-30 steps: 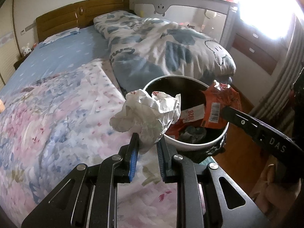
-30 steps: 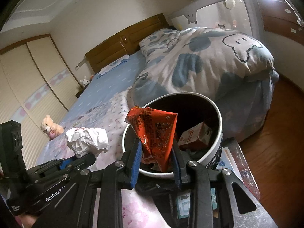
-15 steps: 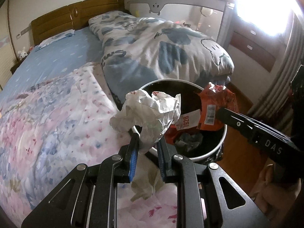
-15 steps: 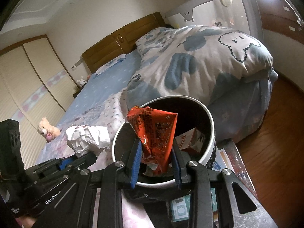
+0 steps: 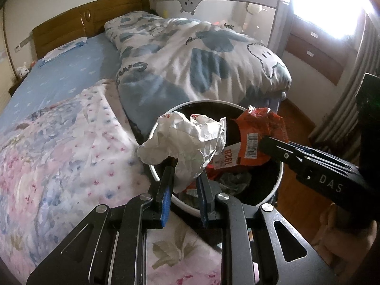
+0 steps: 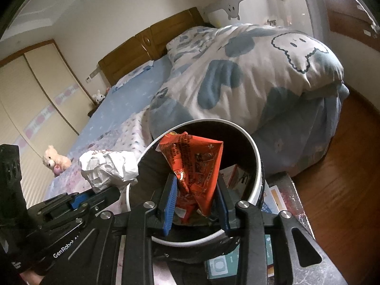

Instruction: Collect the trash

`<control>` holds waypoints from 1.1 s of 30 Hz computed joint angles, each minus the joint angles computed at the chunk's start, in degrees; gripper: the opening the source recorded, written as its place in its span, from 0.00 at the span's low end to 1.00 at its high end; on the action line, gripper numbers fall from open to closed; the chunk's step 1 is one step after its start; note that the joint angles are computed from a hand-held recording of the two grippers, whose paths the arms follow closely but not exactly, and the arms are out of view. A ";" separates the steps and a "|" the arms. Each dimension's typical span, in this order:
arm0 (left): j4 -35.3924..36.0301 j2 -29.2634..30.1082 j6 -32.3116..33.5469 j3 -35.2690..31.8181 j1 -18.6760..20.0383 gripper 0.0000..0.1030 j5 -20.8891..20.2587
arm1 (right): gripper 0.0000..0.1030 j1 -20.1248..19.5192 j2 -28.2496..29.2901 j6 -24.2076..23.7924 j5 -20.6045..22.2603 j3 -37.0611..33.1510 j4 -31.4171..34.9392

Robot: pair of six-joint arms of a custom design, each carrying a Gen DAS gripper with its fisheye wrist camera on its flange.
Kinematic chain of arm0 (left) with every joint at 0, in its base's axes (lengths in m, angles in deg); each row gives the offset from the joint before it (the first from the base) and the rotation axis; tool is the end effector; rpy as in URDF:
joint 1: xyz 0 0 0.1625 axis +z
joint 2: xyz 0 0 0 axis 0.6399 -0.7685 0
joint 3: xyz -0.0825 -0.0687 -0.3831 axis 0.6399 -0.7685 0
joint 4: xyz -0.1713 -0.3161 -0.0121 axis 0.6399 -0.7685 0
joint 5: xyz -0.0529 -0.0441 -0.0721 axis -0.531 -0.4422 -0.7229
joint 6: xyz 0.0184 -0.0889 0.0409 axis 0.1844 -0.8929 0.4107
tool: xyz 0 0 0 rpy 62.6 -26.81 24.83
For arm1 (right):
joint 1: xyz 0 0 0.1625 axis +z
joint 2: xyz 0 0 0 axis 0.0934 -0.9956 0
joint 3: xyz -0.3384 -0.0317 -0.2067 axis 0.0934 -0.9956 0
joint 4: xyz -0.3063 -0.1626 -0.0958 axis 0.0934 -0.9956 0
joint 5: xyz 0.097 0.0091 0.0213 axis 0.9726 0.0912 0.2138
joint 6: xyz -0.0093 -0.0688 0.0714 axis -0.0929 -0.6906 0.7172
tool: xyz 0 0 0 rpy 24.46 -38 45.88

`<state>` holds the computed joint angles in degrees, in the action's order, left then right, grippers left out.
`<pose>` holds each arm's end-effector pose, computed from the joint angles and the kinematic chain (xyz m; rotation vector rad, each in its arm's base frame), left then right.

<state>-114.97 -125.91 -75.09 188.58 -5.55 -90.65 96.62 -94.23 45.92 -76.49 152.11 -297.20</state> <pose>-0.3035 -0.4383 0.1020 1.0177 2.4017 -0.5608 0.1590 -0.3738 0.2110 -0.0674 -2.4418 1.1240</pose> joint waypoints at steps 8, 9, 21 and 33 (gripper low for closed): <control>2.22 0.45 -0.88 -1.45 0.70 0.41 -0.40 | 0.46 -1.05 -0.71 1.07 0.31 -1.17 2.22; 1.95 0.25 -1.02 -1.24 0.66 0.46 -0.25 | 0.48 -1.13 -0.79 1.13 0.37 -1.22 2.20; -0.47 -5.79 -4.57 5.51 0.43 0.53 1.13 | 0.75 1.96 0.85 2.27 -0.89 0.89 -4.89; -1.00 -16.05 -10.91 15.68 -0.63 0.64 4.16 | 0.84 8.60 7.28 3.06 -4.30 2.79 -13.16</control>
<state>-115.96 -141.96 -86.00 204.26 -6.17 -86.49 105.23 -86.95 48.98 -80.79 154.90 -310.36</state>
